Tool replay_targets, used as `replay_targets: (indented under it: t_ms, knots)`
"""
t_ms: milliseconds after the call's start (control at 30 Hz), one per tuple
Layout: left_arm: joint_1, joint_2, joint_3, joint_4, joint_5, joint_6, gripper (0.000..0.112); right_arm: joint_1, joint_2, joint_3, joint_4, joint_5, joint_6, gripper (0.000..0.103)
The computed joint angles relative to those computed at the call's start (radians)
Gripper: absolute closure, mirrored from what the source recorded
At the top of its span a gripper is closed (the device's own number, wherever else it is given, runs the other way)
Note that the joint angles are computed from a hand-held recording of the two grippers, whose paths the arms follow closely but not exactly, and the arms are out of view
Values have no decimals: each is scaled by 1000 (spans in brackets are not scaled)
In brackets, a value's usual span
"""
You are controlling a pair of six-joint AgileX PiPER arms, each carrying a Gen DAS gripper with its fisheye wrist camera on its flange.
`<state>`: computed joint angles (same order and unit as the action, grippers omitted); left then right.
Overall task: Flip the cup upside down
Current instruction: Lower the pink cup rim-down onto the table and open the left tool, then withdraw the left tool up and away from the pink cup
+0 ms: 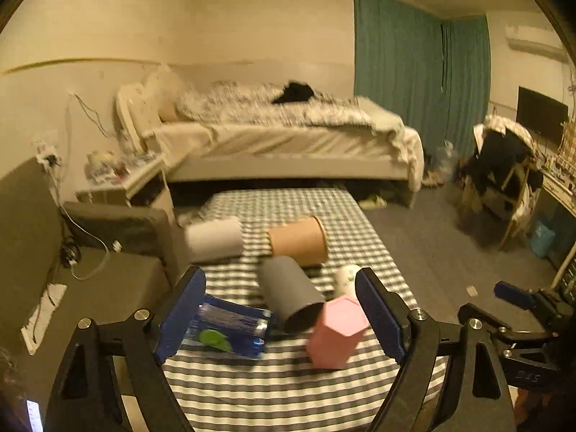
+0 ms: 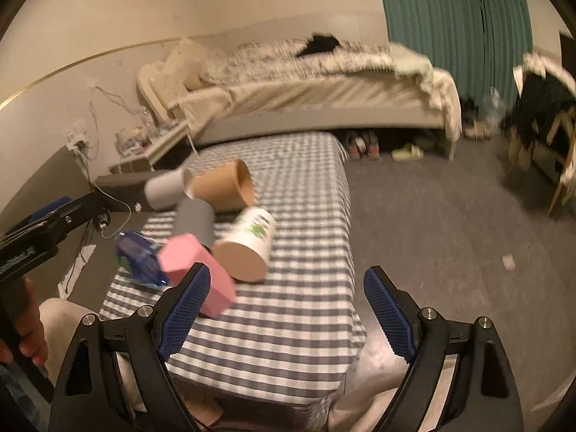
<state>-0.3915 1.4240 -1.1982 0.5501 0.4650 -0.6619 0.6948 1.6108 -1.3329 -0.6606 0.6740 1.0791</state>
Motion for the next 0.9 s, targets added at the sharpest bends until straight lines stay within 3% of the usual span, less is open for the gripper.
replay_targets:
  t_ms: [100,233,433,600,733,900]
  knots:
    - [30,-74,104,82,-65,-92,20,85,-1,-8,-151,42,117,16]
    - [82,-115,189,56,-114,-85,14,155,31,-27,-250,93,232,8]
    - [96,-111,309,207,-181,-263,11,187,85,-24,-290,109,303,0]
    - [56,-97,357,444,-184,-492,10,207,118,-11,-355,126,361,0]
    - [54,-92,365,496,-184,-561,9,217,128,-9,-403,133,388,0]
    - [75,-83,358,419,-197,-512,9,214,132,-6,-413,136,394,0]
